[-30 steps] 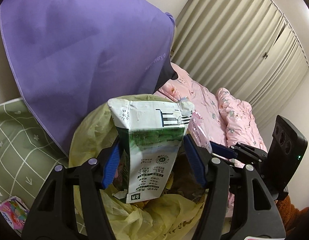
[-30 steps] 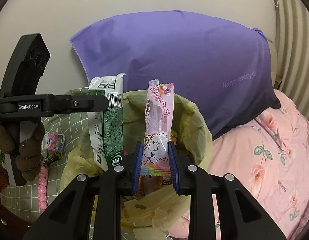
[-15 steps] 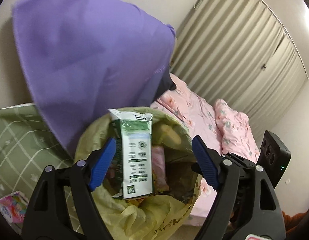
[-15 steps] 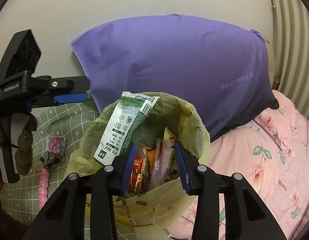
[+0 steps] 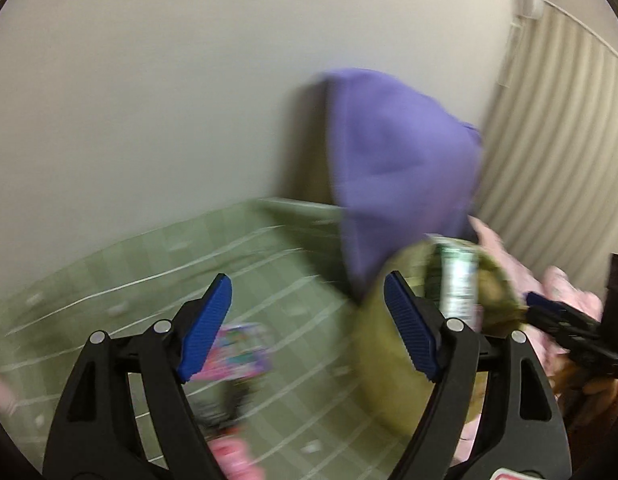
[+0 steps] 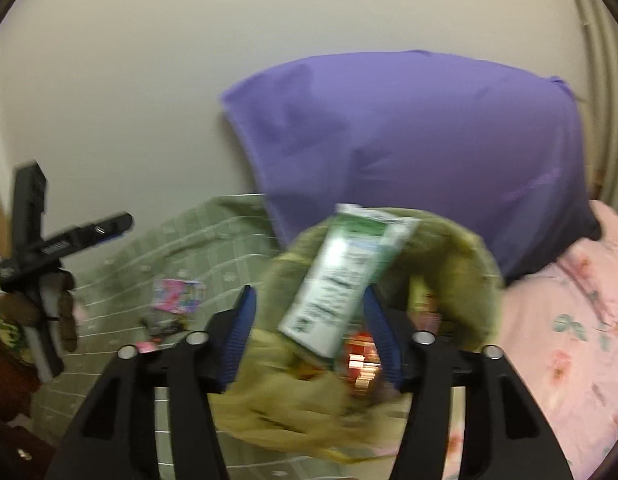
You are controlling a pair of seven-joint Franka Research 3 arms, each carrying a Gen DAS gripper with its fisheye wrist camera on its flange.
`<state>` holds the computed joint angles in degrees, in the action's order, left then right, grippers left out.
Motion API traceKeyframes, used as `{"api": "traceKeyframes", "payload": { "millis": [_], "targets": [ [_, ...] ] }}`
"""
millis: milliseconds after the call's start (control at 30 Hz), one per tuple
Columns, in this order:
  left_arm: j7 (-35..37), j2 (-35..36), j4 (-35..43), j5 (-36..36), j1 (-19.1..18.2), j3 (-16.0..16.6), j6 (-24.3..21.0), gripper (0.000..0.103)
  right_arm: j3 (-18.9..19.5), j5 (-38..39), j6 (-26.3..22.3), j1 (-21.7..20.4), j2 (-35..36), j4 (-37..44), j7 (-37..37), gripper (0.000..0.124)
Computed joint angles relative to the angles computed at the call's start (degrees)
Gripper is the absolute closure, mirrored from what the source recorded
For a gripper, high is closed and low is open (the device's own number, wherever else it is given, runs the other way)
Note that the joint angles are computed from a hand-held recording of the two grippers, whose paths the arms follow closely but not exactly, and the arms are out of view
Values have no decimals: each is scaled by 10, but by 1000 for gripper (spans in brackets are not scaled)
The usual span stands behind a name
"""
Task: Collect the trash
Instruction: 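Carry the milk carton and candy stick to the yellow trash bag and release both, then move both tools back to the mat toward the remaining wrappers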
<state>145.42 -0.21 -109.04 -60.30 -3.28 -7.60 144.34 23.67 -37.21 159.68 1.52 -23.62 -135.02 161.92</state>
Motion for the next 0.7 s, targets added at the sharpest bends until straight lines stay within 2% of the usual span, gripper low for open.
{"api": "traceKeyframes", "payload": {
  "millis": [100,200,367,400,467,533,633,700],
  "targets": [
    [-40,-1,-21,14,19,17,23,28,-6,4,27,17,45,28,-30,70],
    [-50,-4,-43,15,37,28,20,28,-22,22,19,55,100,70,-80,70],
    [-19,-28,-89,-17,55,44,9,28,-56,53,9,124,190,141,-174,69],
    [-11,-36,-100,-26,56,47,21,28,-62,58,5,133,203,152,-181,69],
    [-4,-45,-113,-34,57,53,36,28,-72,87,-9,153,235,179,-209,69],
    [-9,-49,-123,-33,56,55,55,25,-82,127,-1,169,265,199,-244,69],
    [-16,-51,-129,-44,58,64,50,22,-91,171,1,192,316,239,-284,69],
    [-13,-58,-139,-62,59,68,60,22,-83,231,6,195,352,265,-341,69]
  ]
}}
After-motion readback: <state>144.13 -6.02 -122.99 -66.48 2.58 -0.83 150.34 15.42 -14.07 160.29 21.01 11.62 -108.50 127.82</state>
